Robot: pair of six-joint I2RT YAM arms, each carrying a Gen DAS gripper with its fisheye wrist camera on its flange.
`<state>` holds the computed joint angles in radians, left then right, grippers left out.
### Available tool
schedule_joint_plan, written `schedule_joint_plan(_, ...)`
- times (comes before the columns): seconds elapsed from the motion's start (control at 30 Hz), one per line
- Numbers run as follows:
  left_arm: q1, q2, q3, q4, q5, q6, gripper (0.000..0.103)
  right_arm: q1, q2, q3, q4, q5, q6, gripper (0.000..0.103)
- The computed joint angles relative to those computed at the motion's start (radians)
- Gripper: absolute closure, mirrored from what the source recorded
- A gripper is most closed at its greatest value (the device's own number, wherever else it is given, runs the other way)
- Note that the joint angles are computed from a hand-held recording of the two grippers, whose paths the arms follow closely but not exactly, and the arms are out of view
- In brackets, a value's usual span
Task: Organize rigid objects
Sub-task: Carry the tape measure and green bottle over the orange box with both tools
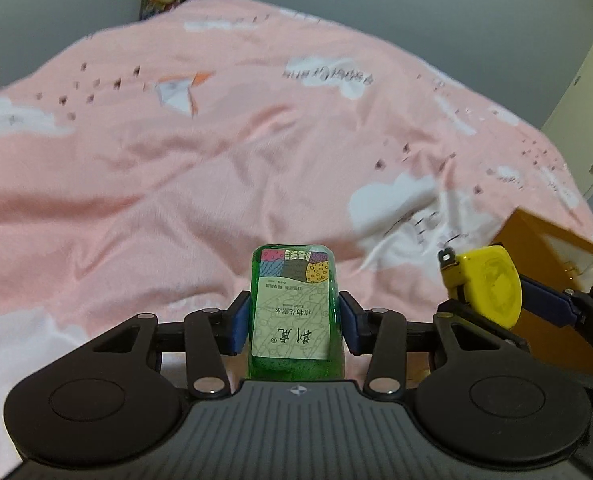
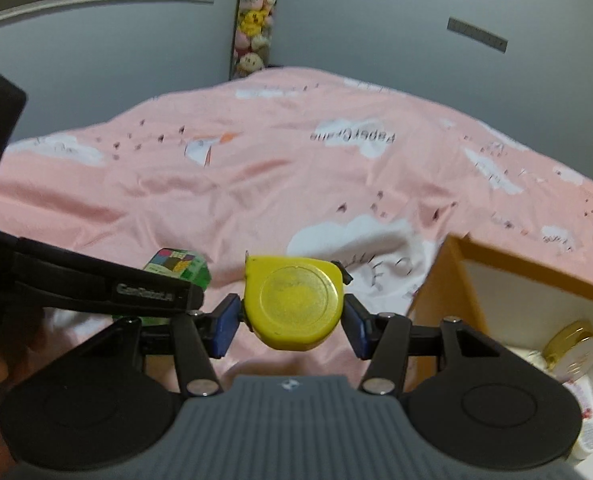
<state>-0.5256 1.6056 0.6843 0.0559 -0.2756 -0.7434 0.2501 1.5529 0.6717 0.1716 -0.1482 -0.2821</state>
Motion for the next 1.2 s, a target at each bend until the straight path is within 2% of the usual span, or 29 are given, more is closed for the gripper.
schedule_joint_plan(0.23,-0.102,-0.116,0.083,-0.117,-0.081,0.032,0.052,-0.140,-0.204,0.018,-0.120,-0.136,-0.021,0.048)
schedule_joint_plan(0.37,-0.159,-0.139,0.155,-0.157,-0.103,0.067,0.052,-0.255,-0.265,0.077,-0.210,-0.243,-0.036,0.048)
schedule_joint_plan(0.47,-0.186,-0.120,0.225,-0.175,-0.083,0.098,0.052,-0.353,-0.279,0.132,-0.286,-0.324,-0.072,0.048)
schedule_joint_plan(0.6,-0.215,-0.049,0.330,-0.171,-0.037,0.145,0.052,-0.477,-0.284,0.184,-0.359,-0.380,-0.191,0.048)
schedule_joint_plan(0.73,-0.236,0.054,0.447,-0.175,0.015,0.181,0.052,-0.611,-0.214,0.296,-0.511,-0.446,-0.319,0.048)
schedule_joint_plan(0.83,-0.245,0.139,0.539,-0.183,0.064,0.204,0.052,-0.681,-0.134,0.386,-0.600,-0.455,-0.380,0.048)
schedule_joint_plan(1.03,-0.247,0.272,0.670,-0.224,0.136,0.218,0.052,-0.783,0.063,0.596,-0.785,-0.410,-0.505,0.048)
schedule_joint_plan(1.2,-0.245,0.363,0.752,-0.264,0.194,0.207,0.052,-0.813,0.227,0.779,-0.938,-0.339,-0.541,0.048)
